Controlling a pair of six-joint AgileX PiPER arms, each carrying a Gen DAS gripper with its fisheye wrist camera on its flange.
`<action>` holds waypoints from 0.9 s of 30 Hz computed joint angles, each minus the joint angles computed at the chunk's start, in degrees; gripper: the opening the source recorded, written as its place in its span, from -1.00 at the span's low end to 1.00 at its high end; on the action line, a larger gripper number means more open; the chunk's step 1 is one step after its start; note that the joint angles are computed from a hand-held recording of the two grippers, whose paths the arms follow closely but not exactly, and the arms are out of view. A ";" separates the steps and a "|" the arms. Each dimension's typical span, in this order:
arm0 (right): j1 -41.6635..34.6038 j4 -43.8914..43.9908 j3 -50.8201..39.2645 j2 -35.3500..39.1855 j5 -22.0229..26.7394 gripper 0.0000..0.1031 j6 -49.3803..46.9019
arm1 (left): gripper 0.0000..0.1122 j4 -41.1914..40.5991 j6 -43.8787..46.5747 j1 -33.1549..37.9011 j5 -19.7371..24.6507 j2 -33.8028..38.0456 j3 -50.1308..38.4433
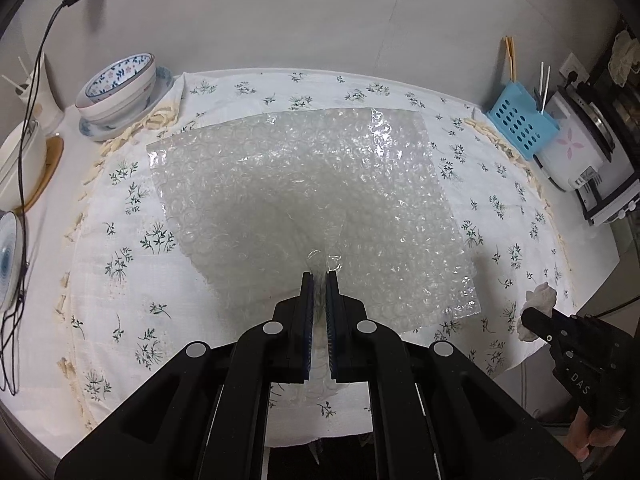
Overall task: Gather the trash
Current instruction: 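Lift the bubble wrap and white tissue and carry both over the black bin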
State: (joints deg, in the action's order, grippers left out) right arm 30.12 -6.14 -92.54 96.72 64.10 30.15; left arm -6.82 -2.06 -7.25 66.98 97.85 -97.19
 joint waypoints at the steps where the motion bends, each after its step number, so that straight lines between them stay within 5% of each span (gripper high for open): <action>1: -0.03 0.11 0.47 -0.39 -0.15 -0.71 -0.14 | -0.92 0.18 -0.29 -0.24 -0.29 -0.74 0.90; 27: 2.57 0.54 18.15 -15.28 -3.24 -0.71 -0.22 | -0.92 4.36 -12.67 -10.42 -5.07 -21.32 27.39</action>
State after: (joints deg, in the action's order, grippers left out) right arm 32.69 -5.60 -74.39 81.44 60.86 29.93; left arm -2.46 -14.72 -17.67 61.91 76.53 -69.80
